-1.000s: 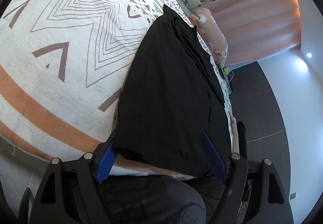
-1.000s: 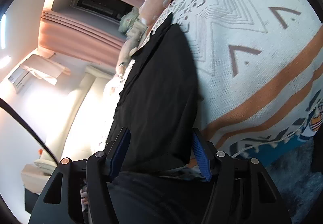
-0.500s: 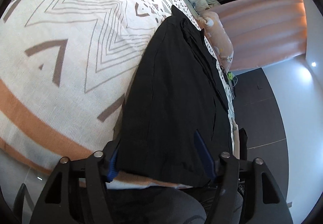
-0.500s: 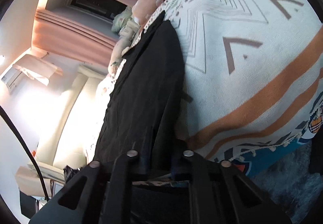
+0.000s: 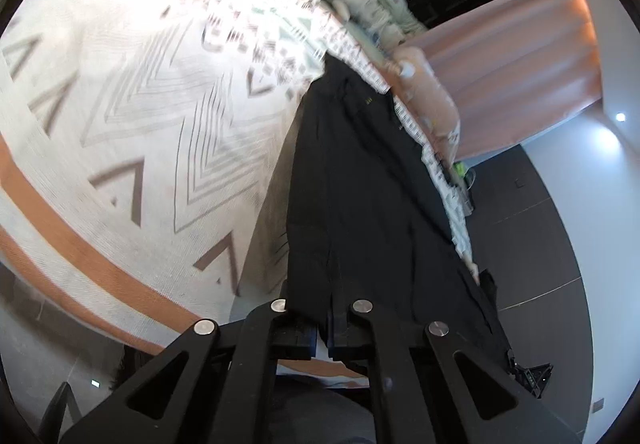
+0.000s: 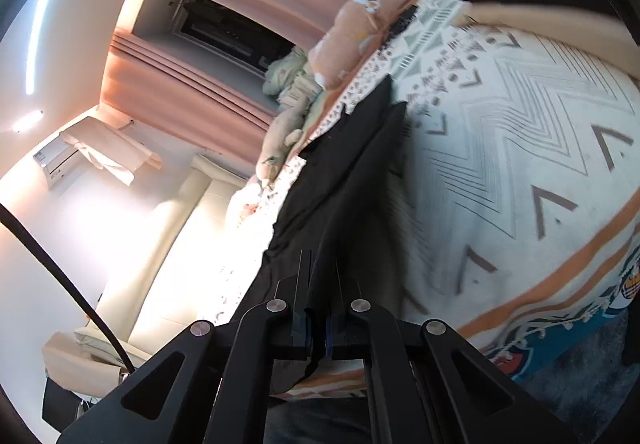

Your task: Fold large clothes

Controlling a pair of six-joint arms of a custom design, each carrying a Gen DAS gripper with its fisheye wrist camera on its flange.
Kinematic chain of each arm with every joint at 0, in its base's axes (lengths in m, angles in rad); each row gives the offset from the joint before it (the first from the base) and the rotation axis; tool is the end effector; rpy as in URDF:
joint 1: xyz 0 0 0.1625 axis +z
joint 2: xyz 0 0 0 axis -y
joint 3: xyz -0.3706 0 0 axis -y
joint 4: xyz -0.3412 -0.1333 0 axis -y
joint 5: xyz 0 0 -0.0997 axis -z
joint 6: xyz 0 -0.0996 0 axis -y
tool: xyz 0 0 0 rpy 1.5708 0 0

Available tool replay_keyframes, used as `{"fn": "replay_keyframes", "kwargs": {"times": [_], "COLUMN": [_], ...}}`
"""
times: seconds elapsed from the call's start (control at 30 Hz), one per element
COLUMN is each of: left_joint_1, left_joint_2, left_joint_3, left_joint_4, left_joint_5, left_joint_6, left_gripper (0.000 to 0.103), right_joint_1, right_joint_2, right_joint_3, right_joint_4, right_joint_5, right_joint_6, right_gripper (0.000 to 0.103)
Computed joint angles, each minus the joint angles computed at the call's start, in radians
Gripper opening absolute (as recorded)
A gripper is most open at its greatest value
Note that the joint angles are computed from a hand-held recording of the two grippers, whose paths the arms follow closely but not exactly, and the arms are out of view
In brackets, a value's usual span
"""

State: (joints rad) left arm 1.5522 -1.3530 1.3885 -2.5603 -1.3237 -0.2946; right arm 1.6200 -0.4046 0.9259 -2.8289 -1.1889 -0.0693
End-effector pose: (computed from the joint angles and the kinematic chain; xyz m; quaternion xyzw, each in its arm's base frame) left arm 0.1473 -0.5603 0.5377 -0.1773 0.8654 -0.4671 0.0371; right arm 0.2082 -0.7632 0.1370 -0.1225 0.9103 -0.3553 0.1735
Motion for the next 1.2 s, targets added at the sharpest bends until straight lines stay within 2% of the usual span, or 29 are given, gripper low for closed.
{"fn": "replay_keyframes", "kwargs": {"times": [0.4, 0.53, 0.63, 0.8, 0.87, 1.0, 1.2], "left_joint_1": [-0.144, -0.225, -0.289, -0.397, -0.438, -0.474, -0.447], "left_joint_2": [-0.196, -0.256, -0.299, -0.355, -0.369, -0.357, -0.271], "left_joint_3": [0.103, 0.138, 0.166, 0.191, 0.193, 0.163, 0.061], "left_joint_4": [-0.074, -0.090, -0.102, -0.118, -0.131, -0.135, -0.145], "left_joint_5": [0.047, 0.106, 0.153, 0.237, 0.261, 0.277, 0.256], "left_joint_6": [0.016, 0.035, 0.049, 0.073, 0.096, 0.131, 0.163], "left_gripper": [0.005, 0.005, 0.005, 0.005, 0.005, 0.005, 0.005], "right_joint_1": [0.028, 0.033, 0.029, 0.017, 0.011, 0.010, 0.022], "right_joint_2": [-0.150, -0.228, -0.294, -0.356, -0.367, -0.365, -0.280], "right_joint_3": [0.206, 0.317, 0.421, 0.507, 0.522, 0.515, 0.392], "right_joint_4": [-0.096, -0.165, -0.227, -0.292, -0.321, -0.352, -0.341], "right_joint_5": [0.044, 0.063, 0.106, 0.181, 0.208, 0.225, 0.193], "right_joint_6": [-0.023, -0.029, -0.044, -0.060, -0.059, -0.054, -0.033], "right_gripper": [0.001, 0.001, 0.001, 0.001, 0.001, 0.001, 0.001]}}
